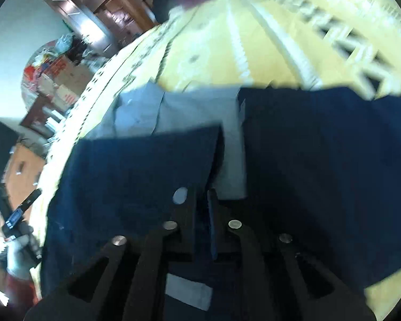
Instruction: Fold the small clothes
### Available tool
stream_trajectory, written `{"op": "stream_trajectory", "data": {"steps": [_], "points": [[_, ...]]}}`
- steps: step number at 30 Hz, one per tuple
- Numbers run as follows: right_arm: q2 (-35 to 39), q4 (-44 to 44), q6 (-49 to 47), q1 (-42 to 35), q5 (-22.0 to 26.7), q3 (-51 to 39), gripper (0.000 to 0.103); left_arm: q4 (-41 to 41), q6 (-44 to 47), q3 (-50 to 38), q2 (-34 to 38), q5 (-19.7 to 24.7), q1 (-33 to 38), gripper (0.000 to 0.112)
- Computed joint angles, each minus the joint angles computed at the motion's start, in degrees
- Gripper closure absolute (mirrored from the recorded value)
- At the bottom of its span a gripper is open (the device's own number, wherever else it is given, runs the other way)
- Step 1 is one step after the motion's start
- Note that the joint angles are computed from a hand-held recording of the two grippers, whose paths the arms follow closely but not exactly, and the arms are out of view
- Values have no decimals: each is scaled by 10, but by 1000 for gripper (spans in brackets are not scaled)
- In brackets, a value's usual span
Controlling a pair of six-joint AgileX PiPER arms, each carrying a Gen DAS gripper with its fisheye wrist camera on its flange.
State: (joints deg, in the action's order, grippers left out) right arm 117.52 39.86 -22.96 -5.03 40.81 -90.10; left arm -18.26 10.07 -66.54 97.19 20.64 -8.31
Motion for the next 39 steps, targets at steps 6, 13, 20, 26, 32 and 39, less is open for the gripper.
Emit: {"op": "stream_trajectory", "data": {"steps": [6,13,20,26,32,39], "points": [[6,61,-68,19,0,-7,80,76,-93,0,-1,8,-40,21],[47,147,-124,-34,85,-8,73,147,-174,-11,-5,16,-94,21],[-65,167,-183,-329,98,97,48,262,-300,9,-39,24,-111,21],[108,107,-4,-464,162,-125,48,234,-323,-2,-28,14,-123,21],[203,99,64,-436,192,-248,59,264,-354,-49,-2,34,-154,21],[119,229,0,-407,178,-238,84,230,-321,-48,-25,24,-145,21]]}}
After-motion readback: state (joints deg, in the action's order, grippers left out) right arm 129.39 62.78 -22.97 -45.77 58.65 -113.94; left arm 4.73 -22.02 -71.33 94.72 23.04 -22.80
